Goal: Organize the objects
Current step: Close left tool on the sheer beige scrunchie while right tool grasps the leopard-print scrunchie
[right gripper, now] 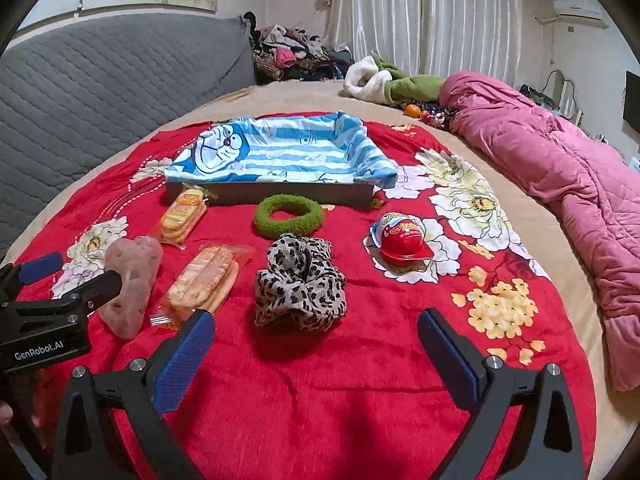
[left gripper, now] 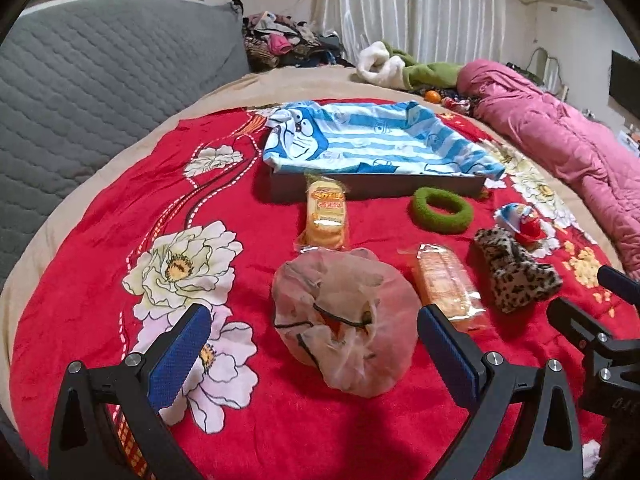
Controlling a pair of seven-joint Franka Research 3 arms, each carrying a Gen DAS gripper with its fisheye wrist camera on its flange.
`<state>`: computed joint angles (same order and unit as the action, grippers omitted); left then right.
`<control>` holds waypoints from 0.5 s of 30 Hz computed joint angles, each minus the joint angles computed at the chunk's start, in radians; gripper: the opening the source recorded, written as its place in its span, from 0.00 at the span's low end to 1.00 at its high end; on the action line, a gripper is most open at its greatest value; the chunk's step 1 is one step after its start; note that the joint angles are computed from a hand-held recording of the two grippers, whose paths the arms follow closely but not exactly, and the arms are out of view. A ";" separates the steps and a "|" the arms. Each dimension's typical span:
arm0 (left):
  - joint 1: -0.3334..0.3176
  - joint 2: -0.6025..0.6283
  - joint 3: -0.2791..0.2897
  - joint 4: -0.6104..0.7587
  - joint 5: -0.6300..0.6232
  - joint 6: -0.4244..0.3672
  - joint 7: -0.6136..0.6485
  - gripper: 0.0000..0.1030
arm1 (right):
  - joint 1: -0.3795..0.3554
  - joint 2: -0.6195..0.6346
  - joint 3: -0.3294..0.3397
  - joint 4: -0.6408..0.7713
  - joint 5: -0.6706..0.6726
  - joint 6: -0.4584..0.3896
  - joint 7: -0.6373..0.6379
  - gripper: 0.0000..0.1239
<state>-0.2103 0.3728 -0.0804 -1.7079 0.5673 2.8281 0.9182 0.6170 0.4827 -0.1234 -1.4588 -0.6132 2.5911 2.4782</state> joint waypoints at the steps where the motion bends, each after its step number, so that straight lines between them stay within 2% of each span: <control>1: -0.001 0.008 0.001 0.011 0.000 -0.008 0.002 1.00 | -0.006 0.010 0.005 0.014 0.012 -0.008 -0.011 0.82; 15: 0.011 0.107 -0.016 0.125 -0.077 -0.059 0.094 0.97 | -0.023 0.138 0.007 0.194 0.139 -0.108 -0.142 0.82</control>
<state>-0.1997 0.4802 -0.0961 -1.5830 0.4904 2.7690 1.0120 0.5945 0.6204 -0.1165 -1.2646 -0.4738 2.4830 2.3357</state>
